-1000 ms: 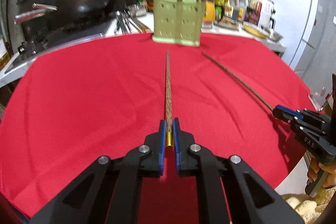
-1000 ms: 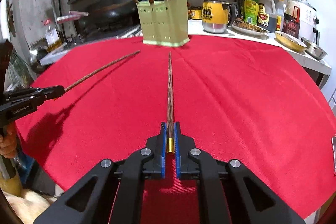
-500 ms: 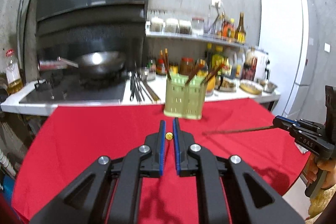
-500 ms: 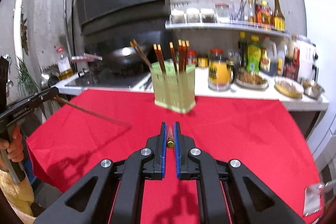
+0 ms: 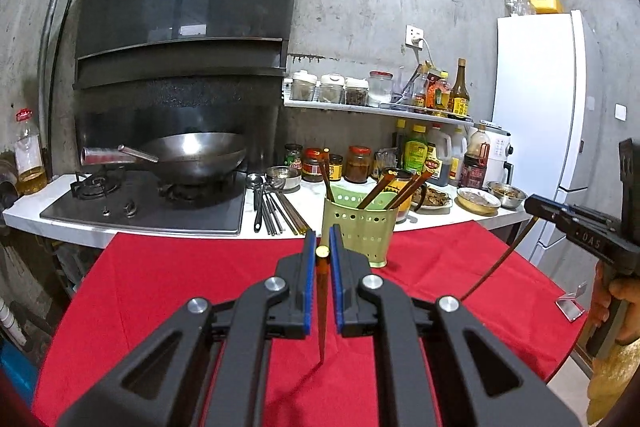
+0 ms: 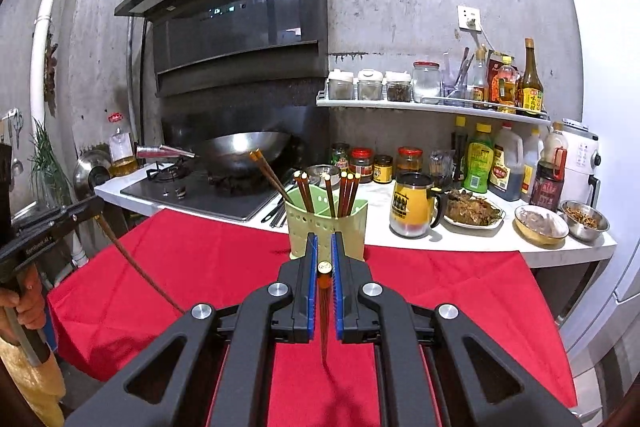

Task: Organize utensils
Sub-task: 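Carry the chopstick upright over the green holder with the right tool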

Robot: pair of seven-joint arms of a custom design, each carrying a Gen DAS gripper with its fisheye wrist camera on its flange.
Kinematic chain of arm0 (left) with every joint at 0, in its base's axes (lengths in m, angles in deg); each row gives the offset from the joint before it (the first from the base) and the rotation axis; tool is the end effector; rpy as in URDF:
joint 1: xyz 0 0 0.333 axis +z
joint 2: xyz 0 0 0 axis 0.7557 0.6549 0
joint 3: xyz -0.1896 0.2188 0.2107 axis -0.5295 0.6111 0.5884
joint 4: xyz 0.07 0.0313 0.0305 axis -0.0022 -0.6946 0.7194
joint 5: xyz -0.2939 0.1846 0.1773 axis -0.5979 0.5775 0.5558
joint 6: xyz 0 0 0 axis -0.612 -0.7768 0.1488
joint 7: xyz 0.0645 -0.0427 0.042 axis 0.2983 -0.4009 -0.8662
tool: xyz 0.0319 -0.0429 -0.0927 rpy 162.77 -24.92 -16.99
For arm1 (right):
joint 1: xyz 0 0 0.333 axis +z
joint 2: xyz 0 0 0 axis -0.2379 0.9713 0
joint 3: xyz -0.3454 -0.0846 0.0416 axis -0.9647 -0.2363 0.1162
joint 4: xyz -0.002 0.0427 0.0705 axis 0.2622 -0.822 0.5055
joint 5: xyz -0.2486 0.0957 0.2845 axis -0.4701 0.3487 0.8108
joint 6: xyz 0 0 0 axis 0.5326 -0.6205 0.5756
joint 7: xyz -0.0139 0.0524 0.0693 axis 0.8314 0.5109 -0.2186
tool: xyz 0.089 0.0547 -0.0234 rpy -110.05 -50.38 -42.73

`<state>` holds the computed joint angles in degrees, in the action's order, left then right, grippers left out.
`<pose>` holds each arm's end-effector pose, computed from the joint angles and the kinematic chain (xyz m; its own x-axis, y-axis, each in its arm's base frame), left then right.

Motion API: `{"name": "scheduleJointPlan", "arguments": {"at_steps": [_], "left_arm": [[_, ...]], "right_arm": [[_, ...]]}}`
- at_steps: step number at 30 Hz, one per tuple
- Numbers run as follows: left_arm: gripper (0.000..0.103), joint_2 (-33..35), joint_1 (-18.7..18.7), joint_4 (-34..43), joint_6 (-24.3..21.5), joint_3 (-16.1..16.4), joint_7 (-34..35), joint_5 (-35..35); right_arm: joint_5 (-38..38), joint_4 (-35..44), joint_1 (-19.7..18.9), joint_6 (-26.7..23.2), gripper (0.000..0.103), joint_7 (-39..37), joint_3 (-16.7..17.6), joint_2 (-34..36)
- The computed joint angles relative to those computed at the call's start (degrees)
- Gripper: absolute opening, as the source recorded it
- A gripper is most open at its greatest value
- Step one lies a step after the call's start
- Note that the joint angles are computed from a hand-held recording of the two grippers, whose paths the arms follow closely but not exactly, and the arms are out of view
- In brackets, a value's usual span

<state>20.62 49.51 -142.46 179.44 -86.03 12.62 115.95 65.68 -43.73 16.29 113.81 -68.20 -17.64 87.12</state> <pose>0.3550 -0.2183 0.6126 0.2508 -0.9654 0.0714 -0.3019 -0.1481 -0.9418 0.4980 0.3365 0.6039 0.6652 -0.7460 -0.0317 -0.2708 -0.2015 -0.9413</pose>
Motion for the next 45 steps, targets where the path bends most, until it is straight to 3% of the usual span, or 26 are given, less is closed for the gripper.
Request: {"name": "scheduleJointPlan", "arguments": {"at_steps": [7,10,13,19,21,24,28,32,38,42,45], "left_arm": [[0.007,1.40,0.22,0.82,0.01,0.11,-0.27,1.72],[0.007,3.26,-0.97,1.01,-0.66,0.95,1.79,-0.45],[0.007,6.35,-2.78,0.41,1.87,3.73,5.03,-5.20],[0.006,9.67,-3.03,-0.58,2.36,4.08,7.09,-8.68],[0.006,9.82,-2.98,-0.88,2.46,4.08,7.13,-8.97],[0.006,9.45,-2.86,-1.09,2.80,4.01,7.07,-8.86],[0.006,9.52,-1.13,0.46,2.60,2.90,4.99,-5.48],[0.006,12.87,0.53,5.43,1.79,2.80,3.62,-0.02],[0.006,20.25,0.06,16.11,1.67,5.74,2.42,8.03],[0.006,24.95,-1.27,24.62,1.37,7.74,1.56,13.99],[0.006,28.88,-2.72,29.89,2.54,9.74,3.77,13.82]], "right_arm": [[-4.75,1.48,-0.37,0.95,0.007,4.49,0.48,1.91],[-16.31,0.09,-0.06,0.17,0.007,16.33,-0.64,3.22],[-27.01,-1.11,0.55,-0.61,0.007,27.30,-2.39,4.94],[-38.48,-3.02,1.12,-0.41,0.008,39.60,-4.30,7.06],[-39.94,-3.54,0.07,-0.16,0.008,40.88,-3.27,7.12],[-36.65,-3.75,-5.08,0.92,0.006,37.77,2.59,6.89],[-37.13,-2.68,-9.66,3.18,0.006,37.21,7.42,7.91],[-41.47,1.47,-9.97,4.10,0.006,40.11,7.04,10.92],[-50.98,15.65,-4.62,4.56,0.006,47.59,0.32,18.79],[-55.13,26.25,-5.41,4.65,0.006,50.05,1.84,24.05],[-58.16,34.39,-6.05,2.53,0.006,51.91,3.62,28.27]]}}
